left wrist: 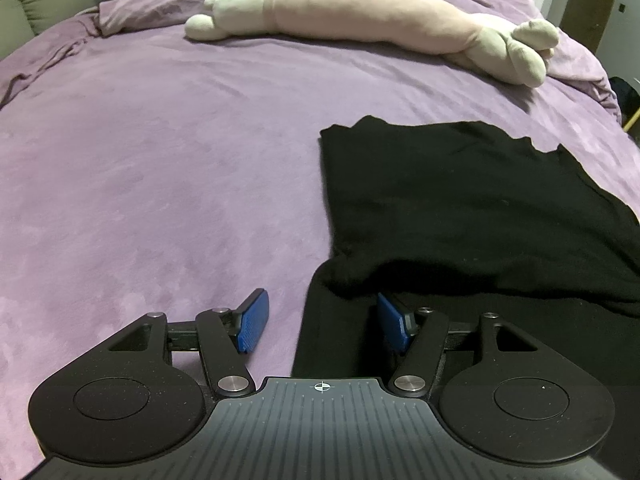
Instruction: Fold small clothes
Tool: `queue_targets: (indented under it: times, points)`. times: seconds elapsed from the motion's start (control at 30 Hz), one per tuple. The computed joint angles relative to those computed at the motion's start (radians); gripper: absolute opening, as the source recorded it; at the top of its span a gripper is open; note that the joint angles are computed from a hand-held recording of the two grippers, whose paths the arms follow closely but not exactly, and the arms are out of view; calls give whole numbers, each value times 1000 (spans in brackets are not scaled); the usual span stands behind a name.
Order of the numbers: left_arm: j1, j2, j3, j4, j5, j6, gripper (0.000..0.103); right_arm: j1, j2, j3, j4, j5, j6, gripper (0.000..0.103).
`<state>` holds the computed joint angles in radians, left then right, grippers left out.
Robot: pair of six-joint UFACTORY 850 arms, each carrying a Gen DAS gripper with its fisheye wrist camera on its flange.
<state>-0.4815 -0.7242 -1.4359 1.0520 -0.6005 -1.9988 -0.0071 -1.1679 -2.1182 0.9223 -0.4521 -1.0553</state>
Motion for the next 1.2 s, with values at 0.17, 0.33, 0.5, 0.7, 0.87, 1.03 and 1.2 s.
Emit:
queue_targets:
  times: [0.17, 0.33, 0.5, 0.7, 0.87, 1.03, 1.2]
  points:
    - [-17, 71, 87, 41, 40, -65, 65, -1, 62, 67, -63, 6, 128, 18]
    - [-85, 187, 216, 33, 46, -3, 67, -80, 209, 304, 108, -220, -171, 50]
    - [-185, 288, 364, -57, 85, 4, 69, -176, 390, 605, 21, -189, -294, 50]
    - [-284, 333, 473, -36, 166, -221, 66, -280, 497, 780, 37, -165, -322, 52]
    - [-298, 350, 505, 126, 189, -431, 42, -284, 498, 803, 47, -148, -309, 51]
    - [-286, 363, 531, 241, 238, -554, 17, -281, 505, 815, 74, -175, -373, 23]
    - [-276, 382, 548, 354, 268, -631, 9, -278, 484, 784, 31, -202, -324, 12]
